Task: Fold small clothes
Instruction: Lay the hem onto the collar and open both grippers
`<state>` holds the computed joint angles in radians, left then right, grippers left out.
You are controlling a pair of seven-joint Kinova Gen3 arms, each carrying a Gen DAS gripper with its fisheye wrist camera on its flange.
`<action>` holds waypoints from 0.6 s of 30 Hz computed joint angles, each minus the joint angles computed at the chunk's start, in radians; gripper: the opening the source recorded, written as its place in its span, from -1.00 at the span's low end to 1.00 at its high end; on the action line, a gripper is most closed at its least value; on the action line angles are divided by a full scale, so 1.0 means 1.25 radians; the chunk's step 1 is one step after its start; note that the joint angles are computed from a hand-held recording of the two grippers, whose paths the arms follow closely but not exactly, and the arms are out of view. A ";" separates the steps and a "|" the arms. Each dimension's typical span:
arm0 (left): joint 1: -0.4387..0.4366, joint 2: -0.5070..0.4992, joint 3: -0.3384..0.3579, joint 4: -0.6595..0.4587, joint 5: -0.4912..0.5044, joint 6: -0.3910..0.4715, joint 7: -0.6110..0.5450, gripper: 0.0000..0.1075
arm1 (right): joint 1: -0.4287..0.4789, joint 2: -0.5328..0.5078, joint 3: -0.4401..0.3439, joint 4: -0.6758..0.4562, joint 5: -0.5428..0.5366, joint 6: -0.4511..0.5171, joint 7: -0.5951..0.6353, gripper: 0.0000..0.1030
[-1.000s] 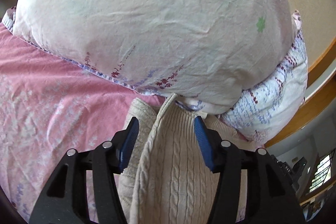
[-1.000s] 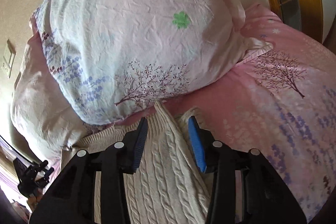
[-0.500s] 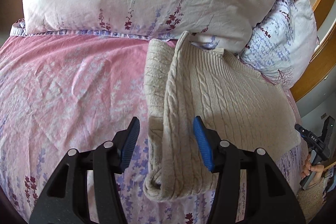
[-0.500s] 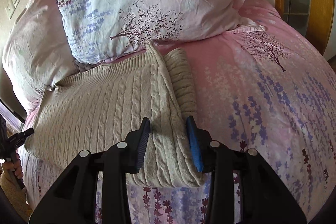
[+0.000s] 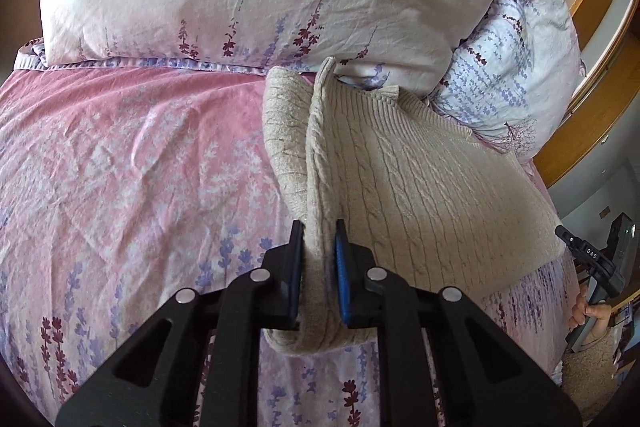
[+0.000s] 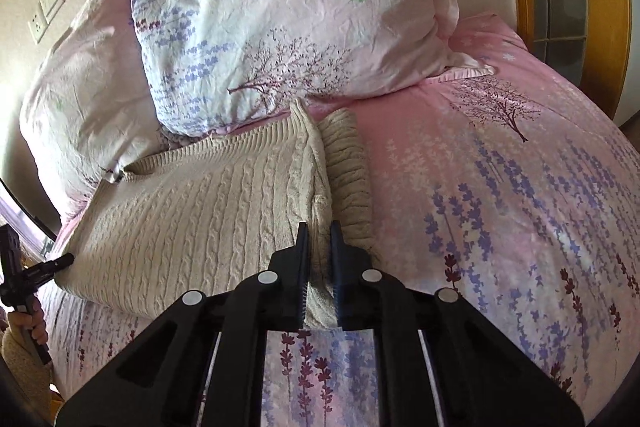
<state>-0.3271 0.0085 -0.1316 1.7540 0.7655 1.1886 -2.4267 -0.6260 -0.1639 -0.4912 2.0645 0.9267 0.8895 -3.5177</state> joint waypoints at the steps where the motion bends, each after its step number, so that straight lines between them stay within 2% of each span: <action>1: -0.010 0.006 -0.009 -0.005 0.017 0.023 -0.009 -0.74 | -0.001 -0.009 -0.006 0.005 0.006 0.002 -0.014 -0.80; 3: -0.026 0.018 -0.016 -0.008 0.034 0.043 -0.018 -0.75 | -0.002 -0.014 -0.014 0.007 0.000 0.012 -0.017 -0.80; 5: -0.032 0.025 -0.014 -0.007 0.021 0.036 -0.016 -0.81 | -0.004 0.005 -0.014 0.000 -0.027 0.031 0.000 -0.80; 8: -0.051 0.050 -0.012 -0.002 0.037 0.051 -0.016 -0.82 | -0.007 0.033 0.016 0.000 -0.064 0.011 0.008 -0.80; 11: -0.043 0.037 0.004 0.001 0.022 0.022 -0.009 -0.82 | -0.020 0.059 0.031 -0.028 -0.076 0.036 0.029 -0.77; 15: -0.043 0.031 0.000 -0.003 0.028 0.026 -0.009 -0.66 | -0.052 0.073 0.036 -0.072 -0.079 0.103 0.050 -0.64; 17: -0.059 0.034 -0.012 -0.004 0.061 0.047 -0.015 -0.47 | -0.077 0.081 0.025 -0.091 -0.041 0.152 0.032 -0.43; 18: -0.067 0.037 -0.016 -0.005 0.076 0.052 -0.012 -0.29 | -0.089 0.083 0.022 -0.097 -0.020 0.165 0.025 -0.25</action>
<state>-0.4108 0.0543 -0.1513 1.7473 0.8606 1.2537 -2.4419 -0.7371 -0.0601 -0.4632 1.9427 0.9014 1.0959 -3.4868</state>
